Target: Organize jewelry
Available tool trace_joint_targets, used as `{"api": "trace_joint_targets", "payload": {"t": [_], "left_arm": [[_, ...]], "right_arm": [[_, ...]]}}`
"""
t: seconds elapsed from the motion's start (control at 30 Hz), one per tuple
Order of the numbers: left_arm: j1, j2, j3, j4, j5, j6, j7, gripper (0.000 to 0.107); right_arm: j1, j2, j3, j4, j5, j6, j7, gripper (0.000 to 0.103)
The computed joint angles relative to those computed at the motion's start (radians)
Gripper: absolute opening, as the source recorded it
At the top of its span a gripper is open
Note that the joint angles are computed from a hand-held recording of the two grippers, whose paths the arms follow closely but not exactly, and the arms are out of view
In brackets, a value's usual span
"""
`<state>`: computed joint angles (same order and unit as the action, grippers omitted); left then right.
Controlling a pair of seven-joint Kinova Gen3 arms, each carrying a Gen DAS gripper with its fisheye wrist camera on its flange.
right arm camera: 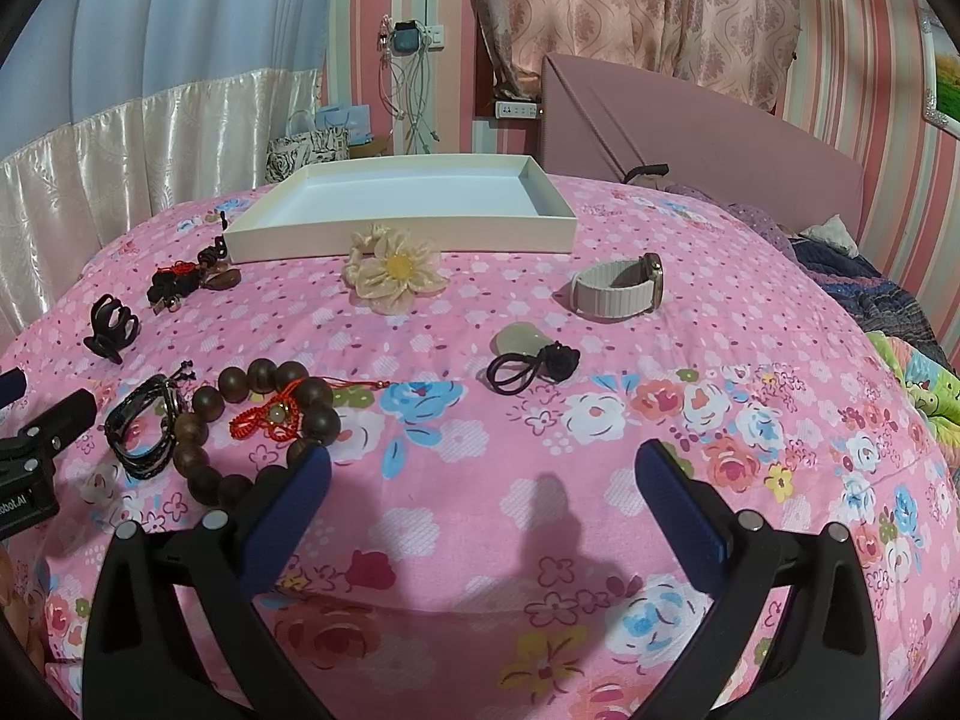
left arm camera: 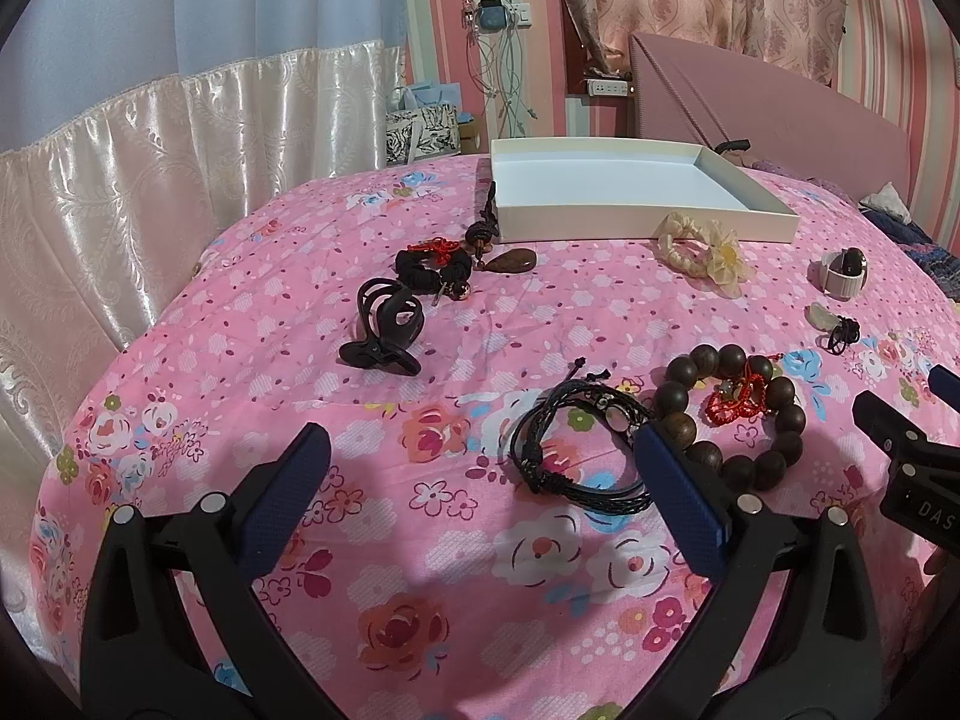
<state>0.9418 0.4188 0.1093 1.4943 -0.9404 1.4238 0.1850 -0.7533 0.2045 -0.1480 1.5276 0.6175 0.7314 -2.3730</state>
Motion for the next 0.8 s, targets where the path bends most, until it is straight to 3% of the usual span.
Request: {"api": "trace_joint_targets", "payload": {"t": [0.8], "left_arm": [[0.002, -0.001, 0.003, -0.003, -0.001, 0.005, -0.003, 0.1]], "right_arm": [[0.002, -0.003, -0.001, 0.001, 0.001, -0.002, -0.004, 0.101]]}}
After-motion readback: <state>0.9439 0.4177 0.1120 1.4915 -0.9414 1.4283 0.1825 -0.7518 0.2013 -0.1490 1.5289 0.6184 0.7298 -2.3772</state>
